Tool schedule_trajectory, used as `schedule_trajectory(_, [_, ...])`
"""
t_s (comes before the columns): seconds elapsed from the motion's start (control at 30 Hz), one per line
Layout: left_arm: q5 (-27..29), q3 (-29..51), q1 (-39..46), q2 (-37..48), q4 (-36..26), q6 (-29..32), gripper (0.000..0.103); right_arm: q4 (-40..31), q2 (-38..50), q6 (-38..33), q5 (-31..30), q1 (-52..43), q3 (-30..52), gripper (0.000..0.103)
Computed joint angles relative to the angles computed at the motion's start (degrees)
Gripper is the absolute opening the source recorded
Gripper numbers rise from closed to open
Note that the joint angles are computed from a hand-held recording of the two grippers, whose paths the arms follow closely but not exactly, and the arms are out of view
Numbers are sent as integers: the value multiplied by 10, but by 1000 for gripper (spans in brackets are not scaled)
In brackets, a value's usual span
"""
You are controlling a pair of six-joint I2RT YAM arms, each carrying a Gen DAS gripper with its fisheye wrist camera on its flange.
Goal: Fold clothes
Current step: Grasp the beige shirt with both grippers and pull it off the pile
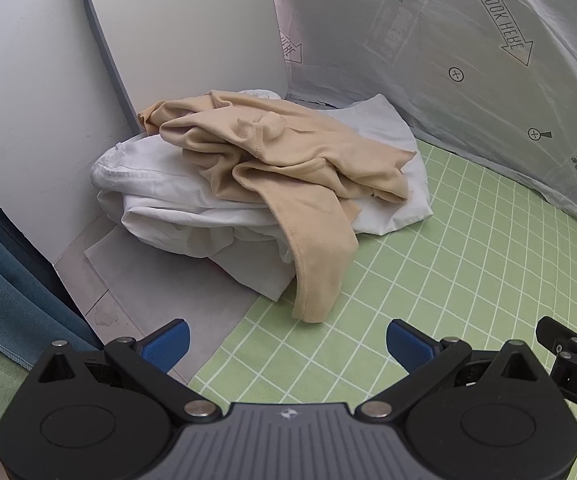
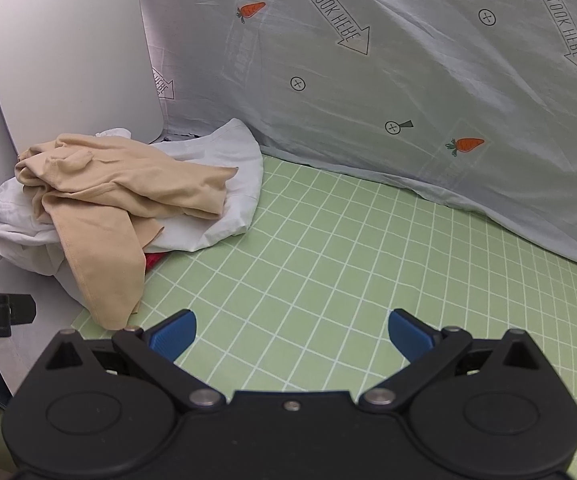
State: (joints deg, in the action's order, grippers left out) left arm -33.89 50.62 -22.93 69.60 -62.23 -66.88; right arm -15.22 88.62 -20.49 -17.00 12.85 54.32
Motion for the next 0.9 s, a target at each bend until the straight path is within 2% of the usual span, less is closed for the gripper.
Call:
schedule_trajectory(0.2, [27, -7, 99, 14, 68, 95, 103, 15, 65, 20, 26, 30, 48, 103])
schedule_trajectory(0.4, [73, -19, 240, 43, 171, 198, 103, 37, 164, 23, 54, 88, 127, 103])
schedule_trajectory(0.53, [106, -11, 322, 101, 229, 253, 103, 55, 259, 8, 73, 135, 210, 103])
schedule_trajectory(0.63, [124, -2, 361, 140, 266, 285, 102, 48, 341, -15, 71, 163, 300, 98])
schedule_trajectory(0.67, [129, 2, 373, 153, 277, 294, 99, 46, 368, -22, 65, 171, 329, 97])
schedule_trajectory(0.73, [151, 11, 394, 175, 294, 307, 94, 30, 424, -42, 56, 187, 396, 92])
schedule_trajectory(0.83, [178, 20, 409, 193, 319, 319, 82, -4, 495, -65, 52, 208, 488, 78])
schedule_trajectory(0.9, [181, 28, 410, 203, 325, 321, 78, -12, 526, -65, 49, 218, 526, 59])
